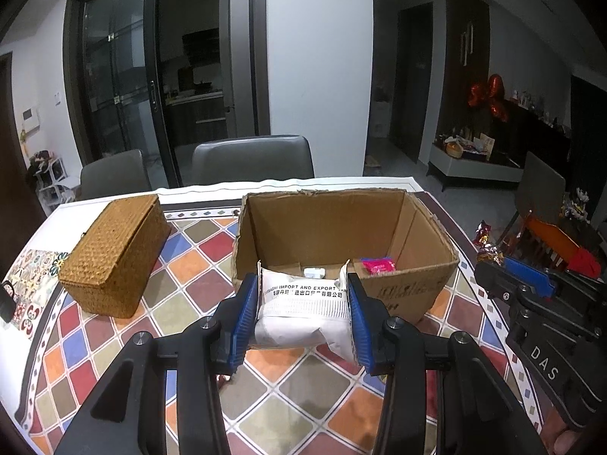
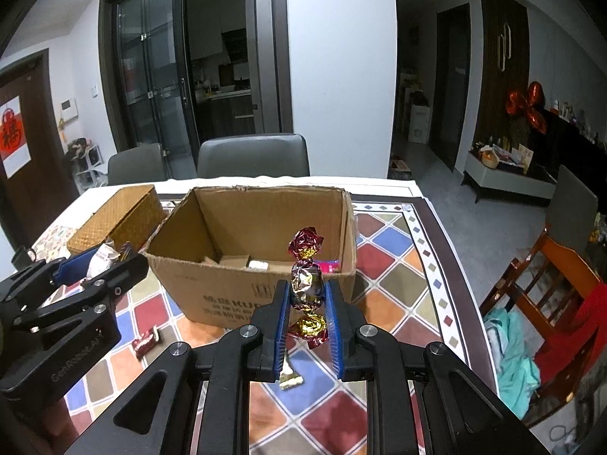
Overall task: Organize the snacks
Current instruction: 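Carry the white packet and red-gold candy over the cardboard box with both tools, then open both tools to drop the packet and candy into the box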
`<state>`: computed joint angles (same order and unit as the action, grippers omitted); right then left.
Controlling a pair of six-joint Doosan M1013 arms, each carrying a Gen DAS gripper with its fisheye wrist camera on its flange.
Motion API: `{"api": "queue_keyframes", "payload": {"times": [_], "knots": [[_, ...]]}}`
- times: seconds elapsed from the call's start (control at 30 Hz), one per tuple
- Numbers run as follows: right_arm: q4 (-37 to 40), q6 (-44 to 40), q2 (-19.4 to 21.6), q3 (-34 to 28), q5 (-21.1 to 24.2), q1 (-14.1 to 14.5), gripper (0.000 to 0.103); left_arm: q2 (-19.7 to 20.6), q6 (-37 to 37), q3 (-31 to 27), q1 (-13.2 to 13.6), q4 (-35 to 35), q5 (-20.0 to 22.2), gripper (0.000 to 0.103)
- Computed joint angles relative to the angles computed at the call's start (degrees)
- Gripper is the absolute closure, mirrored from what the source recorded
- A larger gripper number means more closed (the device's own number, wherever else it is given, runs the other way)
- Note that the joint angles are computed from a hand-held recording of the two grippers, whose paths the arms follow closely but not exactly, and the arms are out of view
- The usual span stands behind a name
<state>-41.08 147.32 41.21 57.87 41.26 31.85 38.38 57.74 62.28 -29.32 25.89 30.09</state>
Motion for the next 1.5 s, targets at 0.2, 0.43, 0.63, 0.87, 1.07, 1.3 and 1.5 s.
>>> {"api": "queue_keyframes", "payload": {"times": [0.2,0.43,0.63,0.87,1.07,1.3,1.5], "knots": [[0.46,-0.79,0.77,-1.61,0.07,-0.45,0.083,0.89,1.03,-1.94,0.17,-1.04,0.2,0.058],[1.28,-2.13,2.02,-4.14,0.38,-0.85,0.083,2.46,2.86,-5.1,0.47,-2.61,0.94,0.058],[2.15,-3.72,3.24,-6.27,0.49,-1.29,0.083,4.16,4.41,-8.08,0.91,-4.18,1.82,0.058],[3.81,-5.68,4.9,-8.83,0.79,-1.7,0.083,6.18,6.39,-11.48,1.37,-6.31,2.65,0.058],[5.5,-7.78,6.69,-11.77,1.58,-1.99,0.083,7.71,7.7,-13.78,1.74,-7.97,3.43,0.058],[7.34,-9.64,8.18,-14.24,2.16,-2.37,0.083,9.31,8.92,-16.18,2.04,-9.36,5.02,0.058],[8.84,-11.18,9.2,-15.82,2.69,-2.62,0.083,9.82,9.82,-16.79,2.14,-10.34,5.51,0.057]]}}
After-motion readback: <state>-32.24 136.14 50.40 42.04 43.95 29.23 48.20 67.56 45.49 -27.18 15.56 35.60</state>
